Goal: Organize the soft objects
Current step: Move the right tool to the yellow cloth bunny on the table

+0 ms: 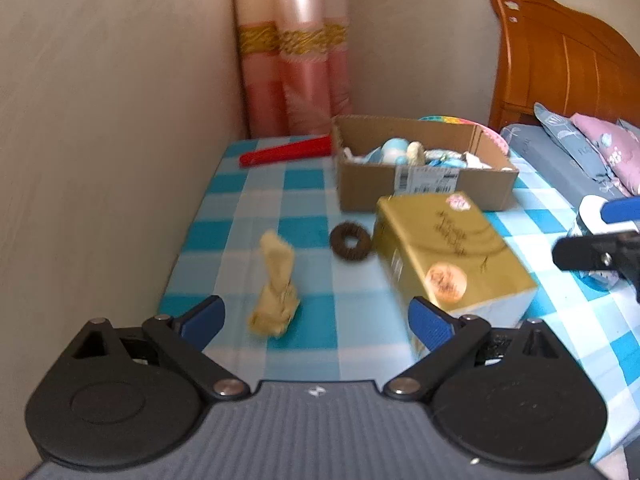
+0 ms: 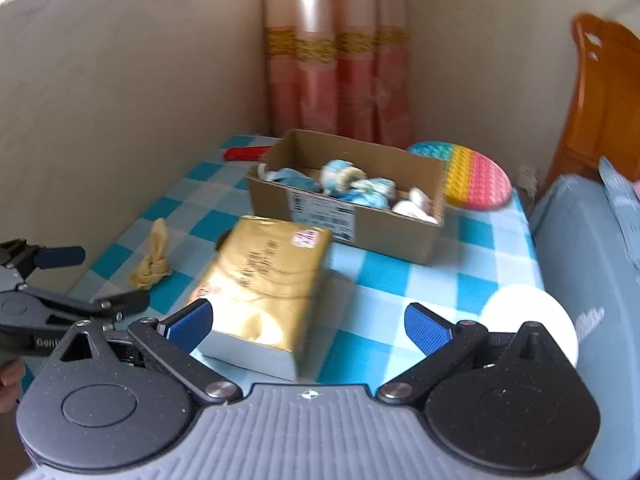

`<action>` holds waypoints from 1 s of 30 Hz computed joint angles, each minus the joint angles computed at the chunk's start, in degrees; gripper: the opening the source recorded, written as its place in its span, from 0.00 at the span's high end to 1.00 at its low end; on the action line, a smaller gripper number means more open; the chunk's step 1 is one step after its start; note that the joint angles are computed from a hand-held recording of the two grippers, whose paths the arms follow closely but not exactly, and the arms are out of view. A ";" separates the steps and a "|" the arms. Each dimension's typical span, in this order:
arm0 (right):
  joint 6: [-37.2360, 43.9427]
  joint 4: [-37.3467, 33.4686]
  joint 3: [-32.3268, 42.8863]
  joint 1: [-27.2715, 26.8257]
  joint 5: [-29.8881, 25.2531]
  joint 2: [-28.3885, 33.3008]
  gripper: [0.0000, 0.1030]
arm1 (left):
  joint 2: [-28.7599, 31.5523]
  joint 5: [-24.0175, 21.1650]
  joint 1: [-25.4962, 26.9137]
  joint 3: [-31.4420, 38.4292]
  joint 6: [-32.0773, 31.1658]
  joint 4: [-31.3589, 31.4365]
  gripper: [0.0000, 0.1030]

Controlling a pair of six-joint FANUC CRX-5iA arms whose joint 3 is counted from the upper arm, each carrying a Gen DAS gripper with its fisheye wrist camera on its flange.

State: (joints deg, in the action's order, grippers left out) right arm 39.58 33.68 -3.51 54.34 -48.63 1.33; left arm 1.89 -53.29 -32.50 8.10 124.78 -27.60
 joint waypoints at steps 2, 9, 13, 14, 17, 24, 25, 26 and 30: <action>1.86 0.06 -0.05 0.27 1.86 0.36 0.00 | -1.06 -0.48 -0.21 -1.40 1.88 -0.88 0.05; 18.54 -10.92 6.11 -0.20 7.65 3.98 0.00 | -2.52 -3.72 -0.45 -3.60 1.96 -2.32 0.05; 27.00 -15.65 11.88 -0.09 6.23 8.11 0.00 | -3.24 -4.66 -0.40 -4.40 2.07 -2.63 0.05; 28.92 -16.82 13.50 -0.09 5.55 9.26 0.00 | -3.51 -4.54 -0.14 -4.79 1.84 -2.17 0.05; 32.90 -19.71 18.35 -0.02 2.68 12.65 0.00 | -4.04 -4.44 0.18 -5.59 0.82 -1.49 0.05; 39.48 -23.70 26.90 0.53 -2.01 19.71 0.00 | -5.26 -4.75 0.61 -7.53 0.56 -0.92 0.05; 40.14 -24.27 27.86 0.52 -2.49 20.51 0.00 | -5.36 -4.86 0.71 -7.76 0.67 -0.86 0.05; 40.58 -25.28 29.26 0.38 -3.31 21.49 0.01 | -5.46 -5.09 0.75 -7.94 0.88 -0.88 0.05; 39.57 -28.83 34.52 -0.36 -6.60 24.88 0.04 | -6.03 -5.47 1.15 -8.73 1.84 -0.79 0.05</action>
State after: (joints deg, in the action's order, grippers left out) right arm 79.15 4.85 31.02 53.97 -55.24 26.21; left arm -4.14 -58.76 -31.36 -0.63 126.62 -28.39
